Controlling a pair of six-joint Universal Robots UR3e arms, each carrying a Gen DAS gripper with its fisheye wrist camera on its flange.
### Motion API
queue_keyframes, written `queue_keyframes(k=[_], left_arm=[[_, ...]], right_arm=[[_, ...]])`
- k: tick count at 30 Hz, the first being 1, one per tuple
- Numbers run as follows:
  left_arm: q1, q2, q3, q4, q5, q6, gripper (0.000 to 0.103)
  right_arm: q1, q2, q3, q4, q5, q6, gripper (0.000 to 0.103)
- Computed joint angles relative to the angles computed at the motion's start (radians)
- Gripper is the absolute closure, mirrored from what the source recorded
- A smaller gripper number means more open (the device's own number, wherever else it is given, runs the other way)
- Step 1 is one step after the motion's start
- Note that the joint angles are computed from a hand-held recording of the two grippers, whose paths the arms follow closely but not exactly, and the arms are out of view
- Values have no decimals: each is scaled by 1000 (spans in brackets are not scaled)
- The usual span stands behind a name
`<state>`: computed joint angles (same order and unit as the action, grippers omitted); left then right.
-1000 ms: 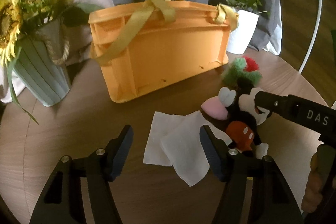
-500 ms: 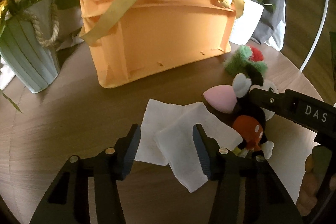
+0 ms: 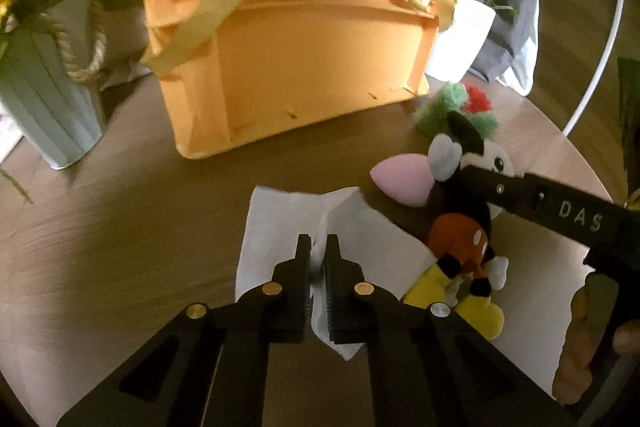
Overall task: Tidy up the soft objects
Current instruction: 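Grasp the white tissue with left tool while right tool grasps Mickey plush, then carry tissue with left tool while right tool carries Mickey over crate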
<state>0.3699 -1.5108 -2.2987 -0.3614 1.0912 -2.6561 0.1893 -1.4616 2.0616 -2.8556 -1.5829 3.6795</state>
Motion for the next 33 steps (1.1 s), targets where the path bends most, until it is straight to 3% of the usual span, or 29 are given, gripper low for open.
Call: queue_keyframes(k=[10, 25, 33], left_arm=[[19, 143, -40, -18, -13, -102, 97], [84, 460, -62, -188, -81, -208, 97], [47, 539, -5, -202, -47, -319, 97]], right_arm=[[-20, -64, 40, -8, 38, -54, 46], [-36, -252, 69, 29, 79, -164, 46], [-81, -358, 45, 78, 137, -236, 46]])
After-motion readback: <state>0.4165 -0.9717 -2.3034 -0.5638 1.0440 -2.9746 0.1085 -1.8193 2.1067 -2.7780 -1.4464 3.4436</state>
